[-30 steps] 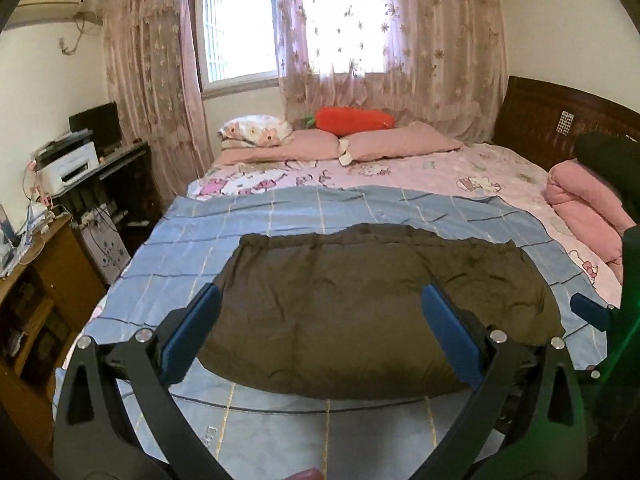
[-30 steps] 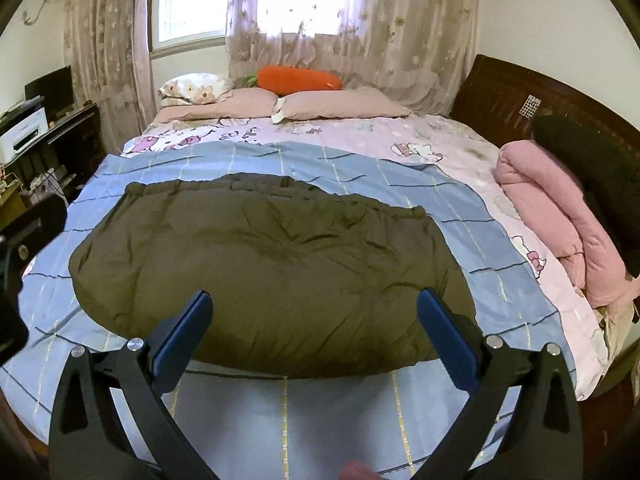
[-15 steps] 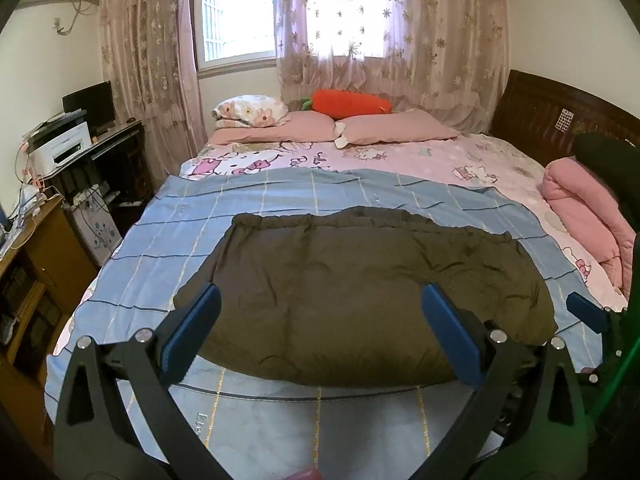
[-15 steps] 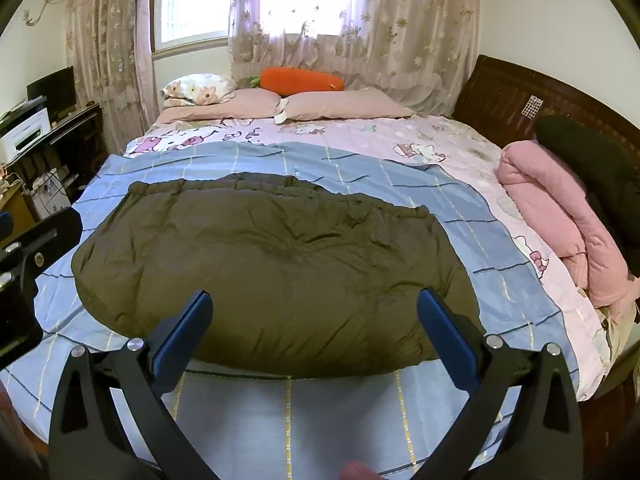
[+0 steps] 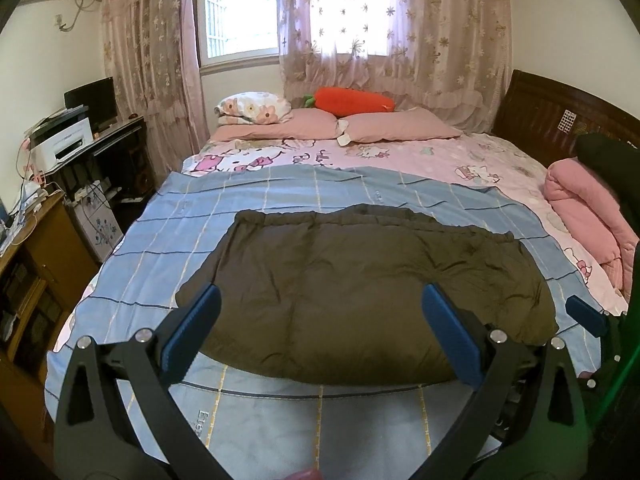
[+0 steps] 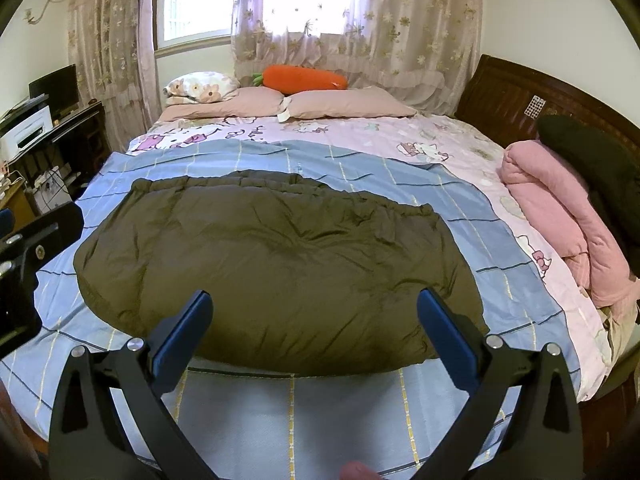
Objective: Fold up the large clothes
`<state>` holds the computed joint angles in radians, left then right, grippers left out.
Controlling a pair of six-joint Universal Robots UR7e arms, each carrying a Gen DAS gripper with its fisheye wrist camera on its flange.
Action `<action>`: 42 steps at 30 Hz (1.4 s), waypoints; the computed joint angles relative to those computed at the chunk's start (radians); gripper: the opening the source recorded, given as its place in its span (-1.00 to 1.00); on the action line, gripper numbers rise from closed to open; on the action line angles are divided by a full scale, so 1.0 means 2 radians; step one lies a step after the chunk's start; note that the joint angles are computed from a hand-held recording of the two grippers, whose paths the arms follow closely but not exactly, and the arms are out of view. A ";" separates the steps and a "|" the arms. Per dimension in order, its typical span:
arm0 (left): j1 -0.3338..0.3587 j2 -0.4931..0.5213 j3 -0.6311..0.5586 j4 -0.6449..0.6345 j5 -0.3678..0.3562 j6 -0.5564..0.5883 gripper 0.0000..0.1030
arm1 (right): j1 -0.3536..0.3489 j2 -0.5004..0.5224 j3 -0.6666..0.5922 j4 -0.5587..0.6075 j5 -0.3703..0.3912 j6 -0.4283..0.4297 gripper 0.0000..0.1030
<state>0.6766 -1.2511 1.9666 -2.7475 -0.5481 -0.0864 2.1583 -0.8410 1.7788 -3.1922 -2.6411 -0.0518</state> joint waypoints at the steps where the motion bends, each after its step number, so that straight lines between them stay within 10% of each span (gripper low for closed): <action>1: 0.000 0.000 0.000 0.000 0.000 0.001 0.96 | 0.000 0.001 -0.001 0.001 0.000 0.001 0.97; 42: 0.009 -0.010 0.002 0.013 -0.011 0.006 0.96 | -0.004 0.005 0.003 -0.002 0.008 -0.004 0.97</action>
<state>0.6954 -1.2707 1.9700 -2.7224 -0.5695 -0.0744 2.1510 -0.8317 1.7857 -3.1971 -2.6242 -0.0590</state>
